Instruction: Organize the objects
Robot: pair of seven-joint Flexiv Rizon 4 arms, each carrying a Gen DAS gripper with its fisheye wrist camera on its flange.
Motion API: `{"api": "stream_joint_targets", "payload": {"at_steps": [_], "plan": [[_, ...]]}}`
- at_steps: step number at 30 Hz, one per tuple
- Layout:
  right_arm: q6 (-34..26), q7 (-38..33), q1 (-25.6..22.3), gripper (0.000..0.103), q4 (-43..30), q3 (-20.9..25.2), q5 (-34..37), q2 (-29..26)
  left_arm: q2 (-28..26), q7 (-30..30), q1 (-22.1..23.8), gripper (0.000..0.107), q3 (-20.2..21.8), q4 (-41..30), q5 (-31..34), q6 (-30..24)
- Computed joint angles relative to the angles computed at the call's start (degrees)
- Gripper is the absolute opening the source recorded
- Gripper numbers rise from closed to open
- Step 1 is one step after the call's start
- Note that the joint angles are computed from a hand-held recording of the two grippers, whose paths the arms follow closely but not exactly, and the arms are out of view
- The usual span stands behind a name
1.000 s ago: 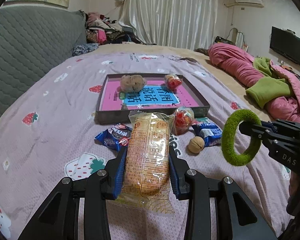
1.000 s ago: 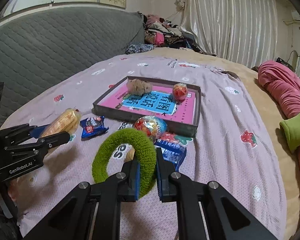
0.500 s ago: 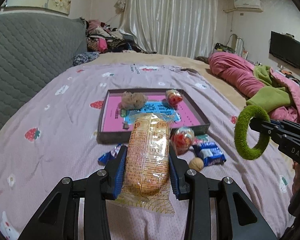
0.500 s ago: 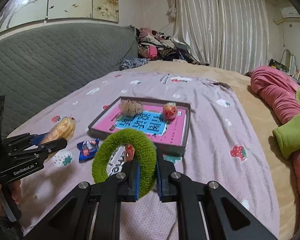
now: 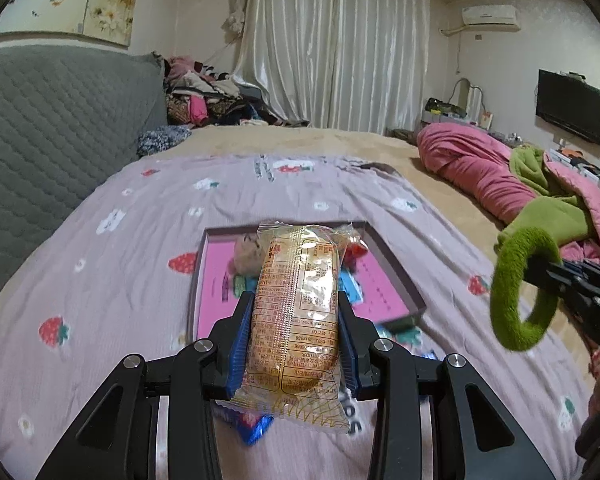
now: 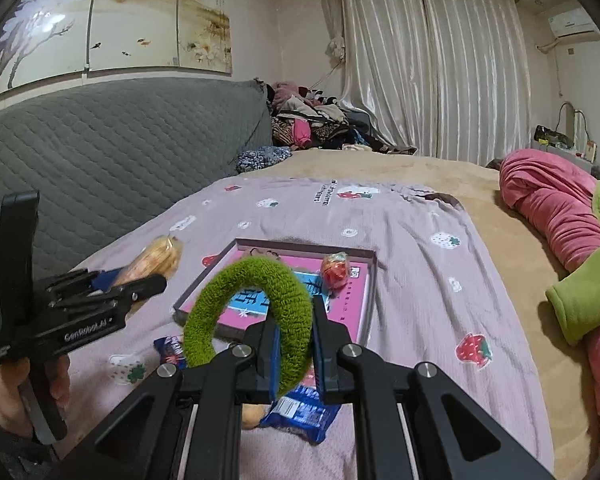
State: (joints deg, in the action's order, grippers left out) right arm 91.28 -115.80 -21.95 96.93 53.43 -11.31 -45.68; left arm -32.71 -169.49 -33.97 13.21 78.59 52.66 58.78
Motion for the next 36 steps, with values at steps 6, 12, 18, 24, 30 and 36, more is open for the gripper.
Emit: {"api": "stream_joint_targets", "payload": {"at_steps": [6,12,18,24,30,36], "plan": [[0.72,-0.33,2.08,0.013,-2.76,-1.68,-0.92,-0.54,-3.38,3.84,3.19,0.039,-0.09,-4.92,-2.62,1.71],[4.16,0.60,4.59,0.013,-3.85,-4.81,-4.37,-1.06,-7.65,7.79,5.80,0.039,1.13,-10.14,-7.46,3.53],[4.32,4.66,6.54,0.013,-6.67,-5.89,-6.60,-3.37,-10.87,12.41,7.25,0.039,2.71,-13.33,-12.50,5.18],[4.24,9.03,10.99,0.013,-11.24,-9.51,-7.20,-5.43,-12.69,13.86,7.58,0.039,4.82,-13.66,-15.01,6.94],[1.86,10.96,14.54,0.013,-19.02,-9.06,-6.82,-9.43,-13.77,13.43,7.75,0.039,7.05,-12.80,-16.48,9.38],[0.31,10.77,19.63,0.013,-25.01,-12.31,-5.06,-11.44,-14.38,13.62,8.55,0.039,7.97,-11.01,-18.86,12.14]]}}
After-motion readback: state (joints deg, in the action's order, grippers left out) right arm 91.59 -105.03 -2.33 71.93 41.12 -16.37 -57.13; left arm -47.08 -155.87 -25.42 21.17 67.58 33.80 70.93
